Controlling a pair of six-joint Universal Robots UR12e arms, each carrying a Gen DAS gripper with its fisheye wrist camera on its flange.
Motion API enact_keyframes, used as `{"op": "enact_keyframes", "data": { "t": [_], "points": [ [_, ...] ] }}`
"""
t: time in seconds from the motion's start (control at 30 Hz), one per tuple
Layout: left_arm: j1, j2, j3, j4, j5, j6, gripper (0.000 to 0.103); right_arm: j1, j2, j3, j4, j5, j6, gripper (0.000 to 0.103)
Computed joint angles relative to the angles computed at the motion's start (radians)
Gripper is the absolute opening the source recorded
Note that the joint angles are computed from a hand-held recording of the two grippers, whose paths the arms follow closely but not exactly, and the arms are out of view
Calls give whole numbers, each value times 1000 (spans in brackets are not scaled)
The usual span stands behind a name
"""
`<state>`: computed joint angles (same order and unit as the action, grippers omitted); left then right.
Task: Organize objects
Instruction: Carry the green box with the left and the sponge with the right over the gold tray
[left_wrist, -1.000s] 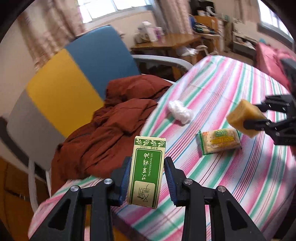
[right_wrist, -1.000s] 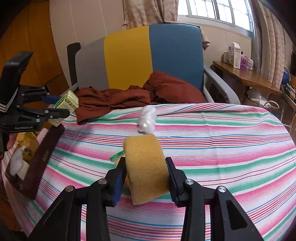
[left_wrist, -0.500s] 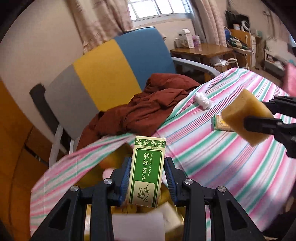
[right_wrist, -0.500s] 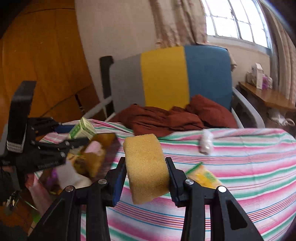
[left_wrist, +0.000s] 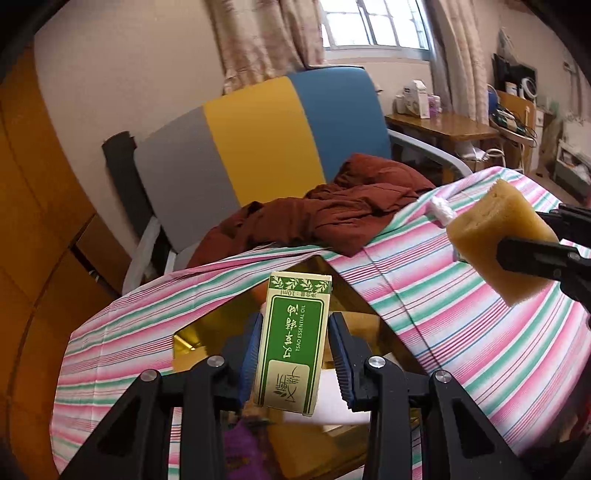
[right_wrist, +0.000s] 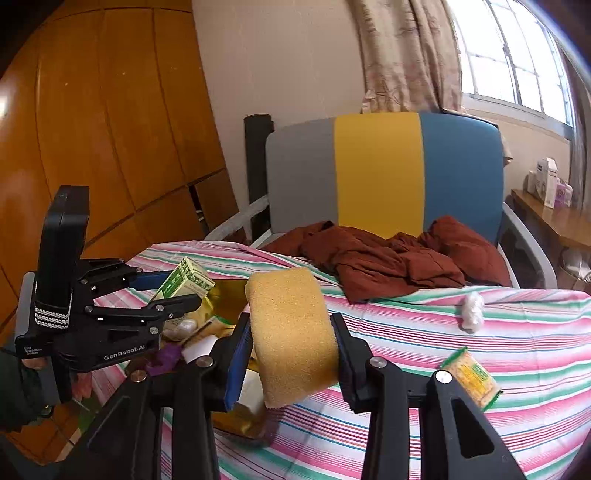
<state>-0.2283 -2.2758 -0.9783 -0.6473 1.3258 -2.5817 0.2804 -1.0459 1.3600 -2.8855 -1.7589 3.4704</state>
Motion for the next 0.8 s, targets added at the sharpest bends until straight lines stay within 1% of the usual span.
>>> {"op": "enact_keyframes", "data": {
  "t": [0.3,0.53,0.63,0.77,0.8],
  "points": [
    [24,1,-4,28,3,-46,37,18,41,-74,37,23,-26,41],
    [35,-2,3,23,9,-66,37,22,63,-109,46,41,-29,41],
    [37,-2,1,33,23,-74,37,23,74,-124,47,54,-18,41],
    [42,1,-1,34,34,-90,37,28,95,-153,46,57,0,41],
    [43,1,-2,39,42,-93,37,31,101,-163,49,47,-2,41]
  ]
}}
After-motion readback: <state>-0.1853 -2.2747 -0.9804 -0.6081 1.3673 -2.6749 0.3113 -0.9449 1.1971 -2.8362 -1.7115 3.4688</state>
